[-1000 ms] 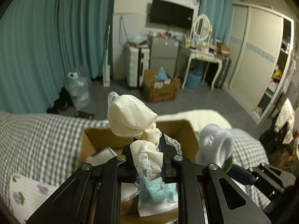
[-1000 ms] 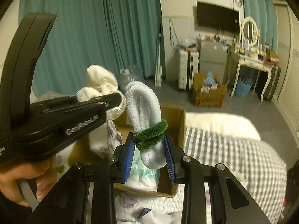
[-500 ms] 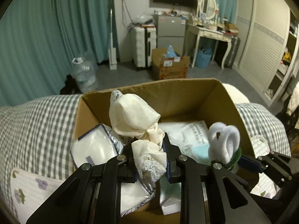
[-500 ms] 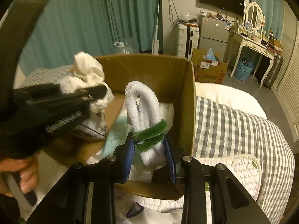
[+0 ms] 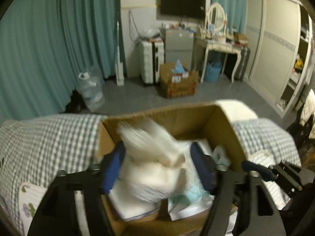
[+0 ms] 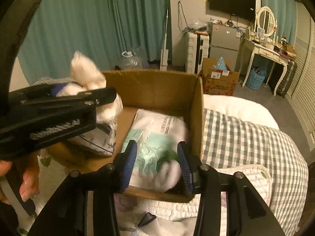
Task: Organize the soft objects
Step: 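Pull both tools back from the box toward the bedspread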
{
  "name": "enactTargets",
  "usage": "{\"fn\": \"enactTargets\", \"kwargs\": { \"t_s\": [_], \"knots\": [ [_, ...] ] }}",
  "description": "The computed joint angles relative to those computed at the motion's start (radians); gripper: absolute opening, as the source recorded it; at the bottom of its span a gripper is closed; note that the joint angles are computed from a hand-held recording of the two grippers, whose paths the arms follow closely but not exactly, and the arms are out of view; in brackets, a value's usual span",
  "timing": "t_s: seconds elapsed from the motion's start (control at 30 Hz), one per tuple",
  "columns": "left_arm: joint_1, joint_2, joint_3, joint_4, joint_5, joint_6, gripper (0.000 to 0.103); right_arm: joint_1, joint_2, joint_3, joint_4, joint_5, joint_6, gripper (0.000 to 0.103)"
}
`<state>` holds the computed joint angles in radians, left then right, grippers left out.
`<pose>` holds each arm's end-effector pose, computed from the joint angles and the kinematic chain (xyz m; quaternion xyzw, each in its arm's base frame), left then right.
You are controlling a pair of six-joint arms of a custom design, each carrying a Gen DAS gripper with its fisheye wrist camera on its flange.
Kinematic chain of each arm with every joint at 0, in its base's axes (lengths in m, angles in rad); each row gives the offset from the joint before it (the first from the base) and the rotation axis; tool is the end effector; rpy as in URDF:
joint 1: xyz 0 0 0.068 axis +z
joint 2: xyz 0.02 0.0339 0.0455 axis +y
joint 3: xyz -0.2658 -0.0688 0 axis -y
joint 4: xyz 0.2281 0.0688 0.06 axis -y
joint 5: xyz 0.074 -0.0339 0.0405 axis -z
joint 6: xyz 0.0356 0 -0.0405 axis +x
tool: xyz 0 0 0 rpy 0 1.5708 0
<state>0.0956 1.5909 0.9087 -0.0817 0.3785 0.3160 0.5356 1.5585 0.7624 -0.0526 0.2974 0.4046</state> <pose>0.3174 0.0172 0.2079 0.1727 0.8897 -0.0906 0.4128 0.2552 0.1393 0.1772 -0.0083 0.9266 0.0347 0.3742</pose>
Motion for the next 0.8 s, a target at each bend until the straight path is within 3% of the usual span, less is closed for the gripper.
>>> {"fn": "enactTargets", "kwargs": {
  "t_s": [0.07,0.23,0.3,0.37,0.43,0.53,0.67,0.8],
  "knots": [
    [0.026,-0.039,0.013,-0.037,0.027,-0.012,0.082,0.016,-0.049,-0.001,-0.036,0.020,0.011,0.044],
    [0.095,-0.148,0.045,-0.136,0.094,-0.010,0.082,0.086,-0.199,0.027,-0.183,0.111,0.047,0.044],
    [0.132,-0.199,0.057,-0.180,0.131,-0.003,0.082,0.129,-0.259,0.040,-0.246,0.157,0.070,0.048],
    [0.175,-0.253,0.068,-0.231,0.177,0.004,0.083,0.192,-0.333,0.067,-0.332,0.230,0.107,0.061],
    [0.220,-0.300,0.085,-0.284,0.219,0.012,0.084,0.248,-0.385,0.091,-0.399,0.291,0.144,0.063],
    [0.307,-0.390,0.094,-0.342,0.293,0.019,0.094,0.341,-0.454,0.147,-0.524,0.383,0.202,0.065],
    [0.452,-0.482,0.101,-0.399,0.431,0.054,0.096,0.544,-0.486,0.267,-0.763,0.588,0.354,0.084],
    [0.590,-0.509,0.163,-0.539,0.564,0.156,0.097,0.774,-0.433,0.437,-1.100,0.782,0.647,0.089]
  ]
}}
